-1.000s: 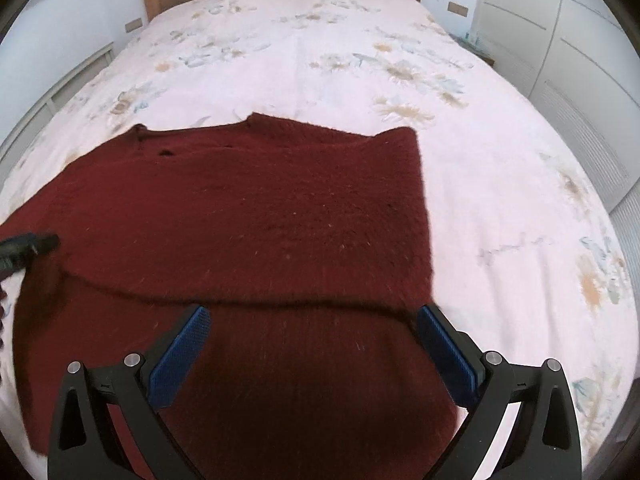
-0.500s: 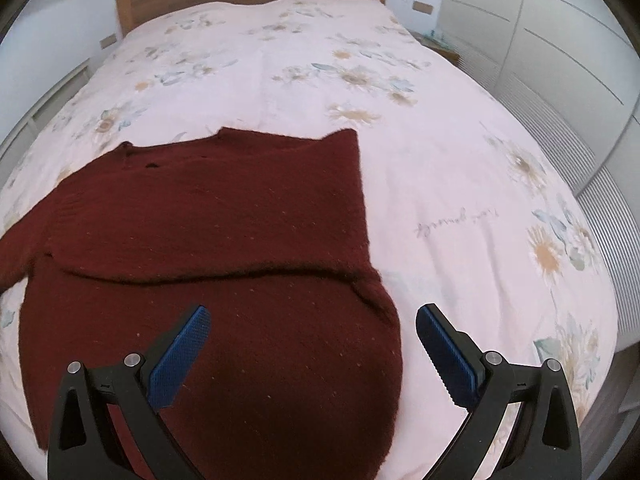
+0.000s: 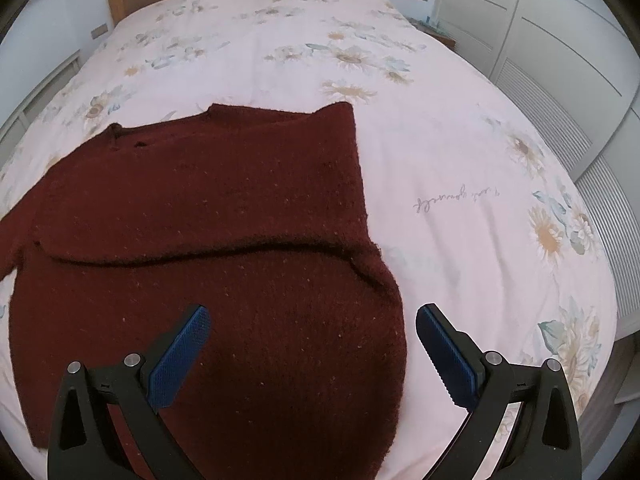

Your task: Fold small clothes

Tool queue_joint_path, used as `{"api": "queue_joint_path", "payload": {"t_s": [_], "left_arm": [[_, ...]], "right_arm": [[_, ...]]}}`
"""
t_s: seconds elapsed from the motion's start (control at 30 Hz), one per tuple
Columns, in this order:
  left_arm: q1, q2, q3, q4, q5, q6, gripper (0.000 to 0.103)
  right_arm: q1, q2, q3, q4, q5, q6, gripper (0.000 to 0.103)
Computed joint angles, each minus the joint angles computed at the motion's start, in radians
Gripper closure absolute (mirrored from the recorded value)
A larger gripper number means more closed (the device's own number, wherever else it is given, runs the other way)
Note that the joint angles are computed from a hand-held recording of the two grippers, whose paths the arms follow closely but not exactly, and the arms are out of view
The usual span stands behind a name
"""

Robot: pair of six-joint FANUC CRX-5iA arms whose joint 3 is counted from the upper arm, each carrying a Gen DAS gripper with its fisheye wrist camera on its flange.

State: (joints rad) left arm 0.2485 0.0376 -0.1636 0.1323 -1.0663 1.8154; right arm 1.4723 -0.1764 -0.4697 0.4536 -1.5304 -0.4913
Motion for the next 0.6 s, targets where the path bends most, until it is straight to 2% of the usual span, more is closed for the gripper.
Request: {"api": "queue_joint_path", "payload": {"t_s": [0.07,0.13,0.17,0.2,0.23,0.33,0.4,0.53,0.6], "left_arm": [[-0.014,-0.003,0.004,-0.014,-0.004,-0.007,0.008],[-0.028,-0.004,0.011,-0.028,-0.004,-0.023,0.039],[-0.035,-0.014,0.006,-0.027,0.001,-0.043,0.048],[-0.037,-0.023,-0.001,-0.015,0.008,-0.065,0.068],[-0.038,-0.031,-0.007,0.006,0.010,-0.091,0.083],[-0.065,-0.041,0.021,-0.009,-0.027,-0.121,0.089],[-0.083,-0.065,0.028,-0.015,-0.030,-0.140,0.089],[-0.112,-0.114,0.027,0.059,-0.035,-0.214,0.089],[-0.159,-0.126,0.055,0.058,-0.052,-0.236,0.089]], "right_arm": [[0.003,-0.002,-0.005,-0.005,0.005,-0.006,0.000],[0.005,-0.003,-0.008,-0.010,0.008,-0.010,0.000],[0.006,-0.004,-0.010,-0.013,0.007,-0.010,0.000],[0.006,-0.005,-0.011,-0.014,0.007,-0.012,0.000],[0.007,-0.006,-0.013,-0.015,0.006,-0.015,0.000],[0.013,-0.015,-0.020,-0.011,0.003,-0.027,0.000],[0.015,-0.017,-0.020,-0.009,0.001,-0.025,0.000],[0.016,-0.021,-0.019,0.003,-0.009,-0.026,0.000],[0.016,-0.026,-0.021,0.014,-0.012,-0.024,0.000]]}}
